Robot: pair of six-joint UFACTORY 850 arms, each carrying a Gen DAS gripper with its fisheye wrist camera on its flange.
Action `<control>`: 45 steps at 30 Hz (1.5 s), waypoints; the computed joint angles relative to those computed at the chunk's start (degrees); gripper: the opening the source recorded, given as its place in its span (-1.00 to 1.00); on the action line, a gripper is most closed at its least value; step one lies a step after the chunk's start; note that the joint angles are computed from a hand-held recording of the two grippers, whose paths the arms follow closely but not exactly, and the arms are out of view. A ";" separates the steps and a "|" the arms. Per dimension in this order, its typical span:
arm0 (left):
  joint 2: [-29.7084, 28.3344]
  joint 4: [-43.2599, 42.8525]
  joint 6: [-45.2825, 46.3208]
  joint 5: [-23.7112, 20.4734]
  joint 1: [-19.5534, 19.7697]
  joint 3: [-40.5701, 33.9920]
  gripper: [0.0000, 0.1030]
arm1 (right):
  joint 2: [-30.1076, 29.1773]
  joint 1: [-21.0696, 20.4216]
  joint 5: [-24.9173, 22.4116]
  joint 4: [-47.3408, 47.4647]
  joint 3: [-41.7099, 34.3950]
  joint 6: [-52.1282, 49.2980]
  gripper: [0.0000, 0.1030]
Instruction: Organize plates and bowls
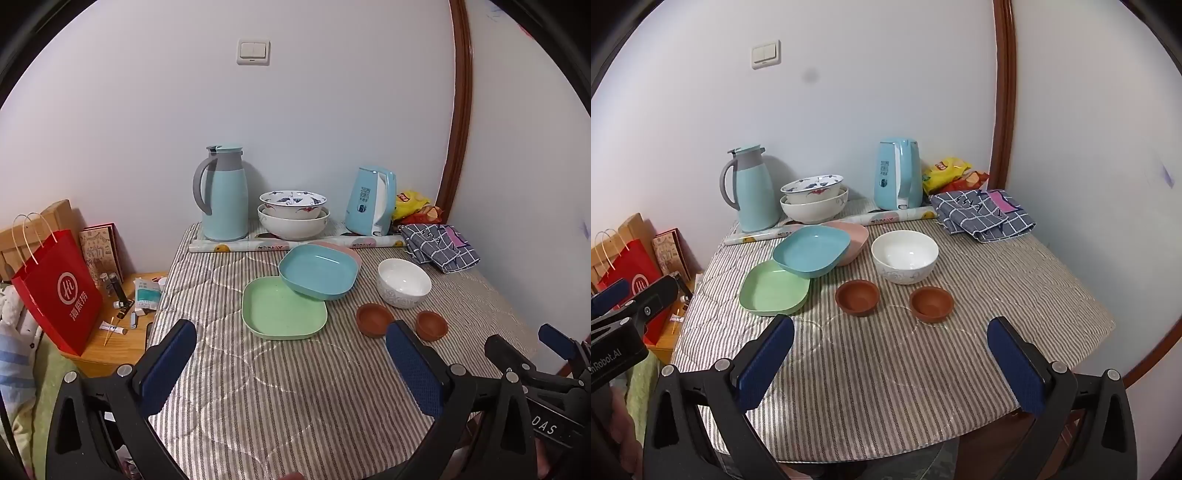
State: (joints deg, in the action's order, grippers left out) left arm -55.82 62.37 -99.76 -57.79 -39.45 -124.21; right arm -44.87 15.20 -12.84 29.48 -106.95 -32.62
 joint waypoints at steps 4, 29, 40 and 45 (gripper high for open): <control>0.17 0.11 -0.92 -0.32 0.05 0.23 1.00 | 0.25 0.07 0.74 3.09 0.64 -3.62 1.00; 0.87 1.30 -2.07 1.20 0.17 1.57 1.00 | 0.40 0.09 1.01 4.53 1.38 -4.68 1.00; 0.93 1.27 -1.71 1.19 0.20 1.52 1.00 | 0.35 0.14 0.89 5.98 1.42 -5.68 1.00; 1.07 1.55 -2.12 1.27 0.16 1.90 1.00 | 0.38 0.25 1.11 6.40 1.54 -6.37 1.00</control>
